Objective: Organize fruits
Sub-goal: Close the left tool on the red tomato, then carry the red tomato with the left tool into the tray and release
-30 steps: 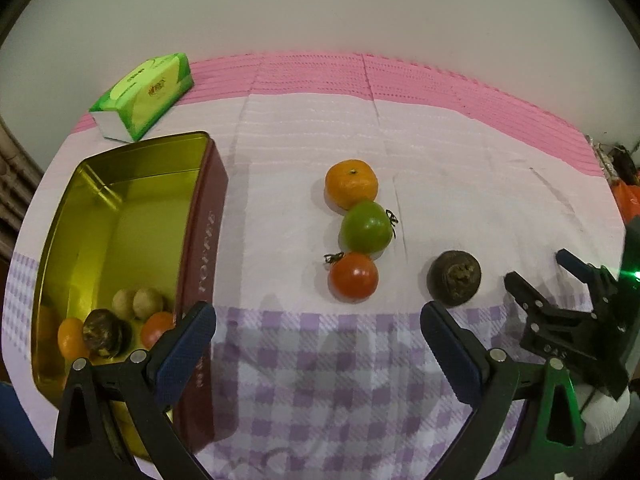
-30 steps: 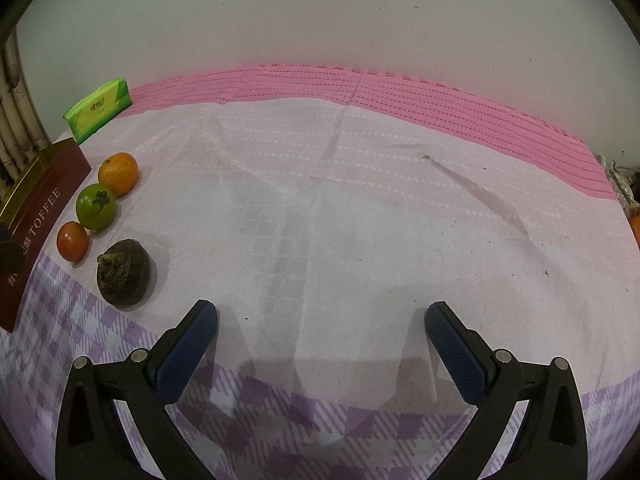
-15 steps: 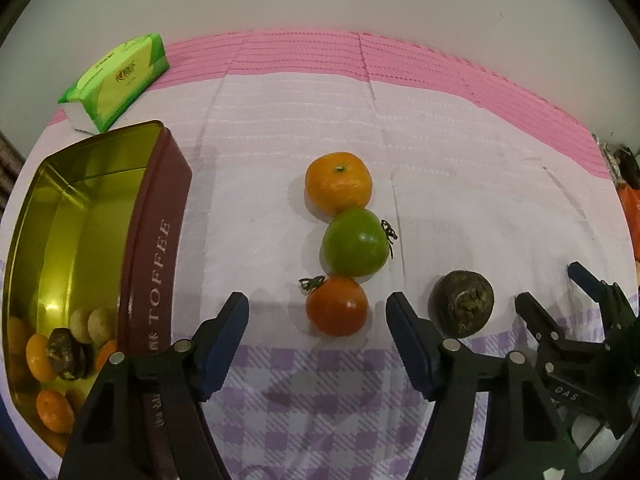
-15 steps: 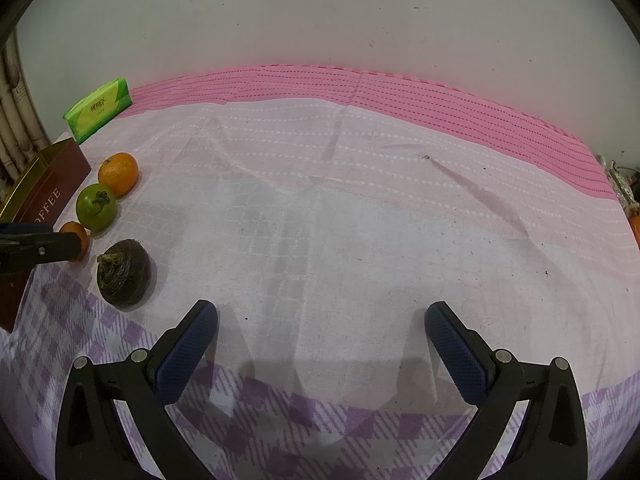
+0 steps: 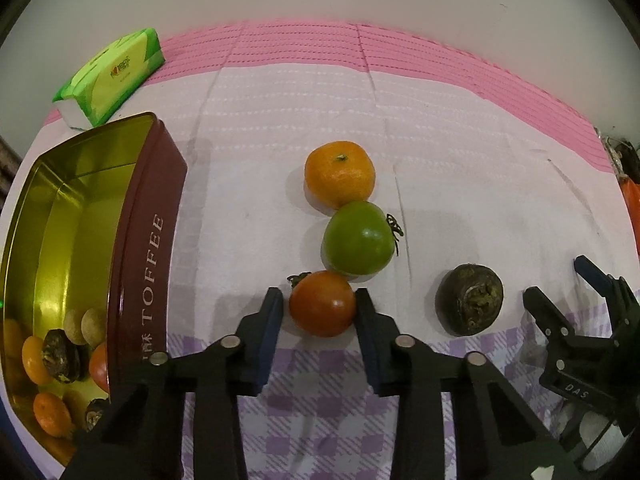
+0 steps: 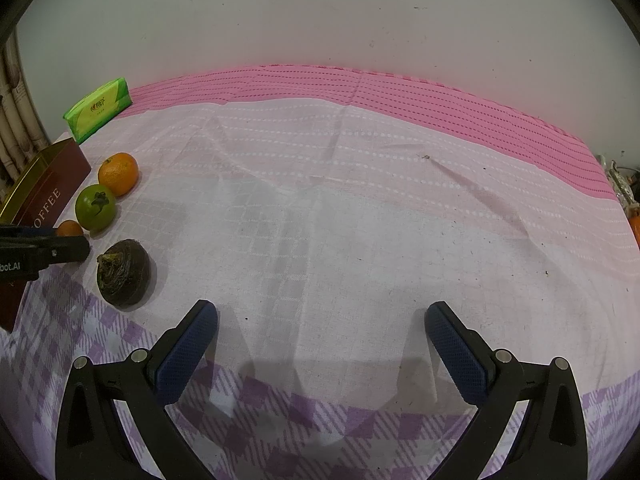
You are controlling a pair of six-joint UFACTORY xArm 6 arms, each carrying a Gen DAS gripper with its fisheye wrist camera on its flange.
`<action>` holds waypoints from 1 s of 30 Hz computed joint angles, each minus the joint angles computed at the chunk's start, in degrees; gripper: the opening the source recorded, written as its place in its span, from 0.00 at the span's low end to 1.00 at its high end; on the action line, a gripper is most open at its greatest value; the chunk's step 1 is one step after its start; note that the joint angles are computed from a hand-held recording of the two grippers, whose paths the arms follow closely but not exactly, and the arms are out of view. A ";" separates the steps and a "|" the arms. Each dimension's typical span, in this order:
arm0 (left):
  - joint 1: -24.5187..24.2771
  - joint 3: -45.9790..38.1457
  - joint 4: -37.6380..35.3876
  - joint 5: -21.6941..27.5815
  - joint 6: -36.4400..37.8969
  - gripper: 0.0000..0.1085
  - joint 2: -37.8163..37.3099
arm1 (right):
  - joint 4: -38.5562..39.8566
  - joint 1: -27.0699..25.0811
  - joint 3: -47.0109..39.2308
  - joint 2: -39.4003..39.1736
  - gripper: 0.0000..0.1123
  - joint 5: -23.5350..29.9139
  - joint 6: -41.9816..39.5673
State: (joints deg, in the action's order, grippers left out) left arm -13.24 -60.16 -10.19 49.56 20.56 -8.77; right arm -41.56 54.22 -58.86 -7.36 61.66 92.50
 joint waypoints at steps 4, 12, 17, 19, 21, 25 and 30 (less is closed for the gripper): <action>0.29 0.32 -0.39 0.48 0.01 0.26 -0.49 | 0.00 0.03 -0.04 0.05 0.92 0.03 0.03; 0.75 1.42 -0.99 1.43 0.98 0.25 -2.07 | -0.01 -0.04 -0.07 0.05 0.92 0.01 -0.04; 1.05 2.33 -1.70 2.20 1.55 0.25 -3.75 | -0.01 -0.04 -0.08 0.06 0.92 0.01 -0.04; 1.22 2.70 -2.05 2.72 2.03 0.25 -4.48 | -0.02 0.07 -0.06 0.08 0.92 0.05 0.09; 1.45 3.14 -2.43 3.30 2.70 0.25 -5.47 | -0.01 -0.01 -0.08 0.07 0.92 0.03 -0.01; 1.80 3.77 -2.74 3.50 3.55 0.25 -7.23 | 0.00 0.04 -0.10 0.08 0.92 0.08 0.04; 2.18 3.43 -3.38 4.66 4.32 0.25 -8.36 | 0.06 -0.04 -0.19 0.05 0.92 0.14 -0.12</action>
State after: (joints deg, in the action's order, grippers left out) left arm -11.07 -56.73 -13.57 54.23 24.88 -17.13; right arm -41.51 54.18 -59.05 -7.30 61.80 92.38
